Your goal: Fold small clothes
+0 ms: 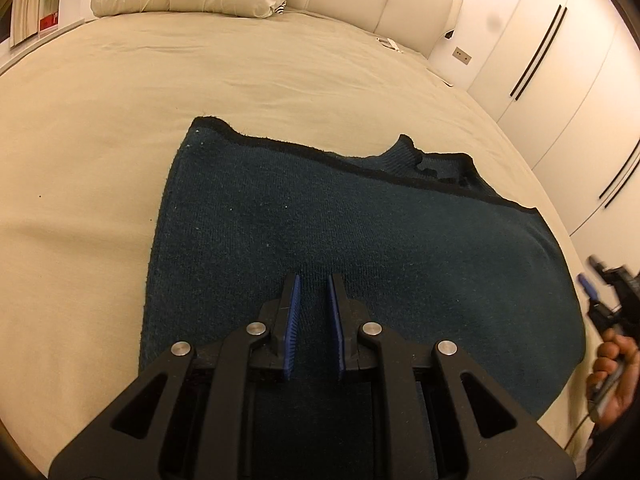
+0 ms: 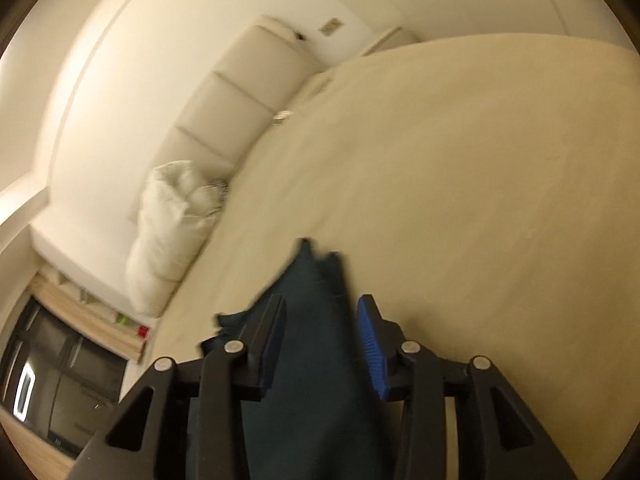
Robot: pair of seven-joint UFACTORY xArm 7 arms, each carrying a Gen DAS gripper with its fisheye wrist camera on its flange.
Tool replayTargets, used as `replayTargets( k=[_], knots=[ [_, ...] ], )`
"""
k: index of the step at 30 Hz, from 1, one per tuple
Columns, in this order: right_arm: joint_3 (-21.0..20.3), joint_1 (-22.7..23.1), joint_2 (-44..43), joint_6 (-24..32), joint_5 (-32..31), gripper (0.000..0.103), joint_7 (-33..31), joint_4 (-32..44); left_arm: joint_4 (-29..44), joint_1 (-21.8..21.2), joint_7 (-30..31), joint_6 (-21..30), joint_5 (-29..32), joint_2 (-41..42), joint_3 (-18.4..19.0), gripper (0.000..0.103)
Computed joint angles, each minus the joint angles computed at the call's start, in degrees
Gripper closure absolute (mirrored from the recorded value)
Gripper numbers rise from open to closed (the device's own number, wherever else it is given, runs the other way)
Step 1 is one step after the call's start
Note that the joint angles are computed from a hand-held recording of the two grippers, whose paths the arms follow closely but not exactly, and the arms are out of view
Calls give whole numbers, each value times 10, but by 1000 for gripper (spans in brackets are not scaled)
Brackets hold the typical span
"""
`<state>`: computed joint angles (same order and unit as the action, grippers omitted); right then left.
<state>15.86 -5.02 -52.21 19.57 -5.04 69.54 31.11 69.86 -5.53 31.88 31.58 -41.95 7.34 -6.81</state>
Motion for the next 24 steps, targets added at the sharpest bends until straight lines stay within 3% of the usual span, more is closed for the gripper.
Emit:
replayTargets(
  k=[3,7,11,12,13,16,20,24],
  knots=[
    [2,39,58,-41,-2,49,-36,42,-7,3,3,1,-2,-9,2,89],
    [-12,116,158,-55,14,46,-100,99,-10,4,9,6,-6,-14,6,89],
    [-10,127,208,-45,32,44,-96,107,-12,3,18,4,-10,-14,7,89],
    [-12,126,210,-38,36,53,-90,100,-12,3,21,4,-13,-14,7,89],
    [-17,127,198,-50,38,70,-87,77,-12,4,25,3,-16,-13,7,89],
    [-37,129,162,-77,51,101,-83,28,-13,6,37,5,-29,-13,7,89],
    [-9,89,99,-27,33,103,-67,8,-13,19,60,35,-78,-17,12,89],
    [-4,82,60,11,28,103,-52,-3,-27,31,69,65,-112,-35,25,89]
  ],
)
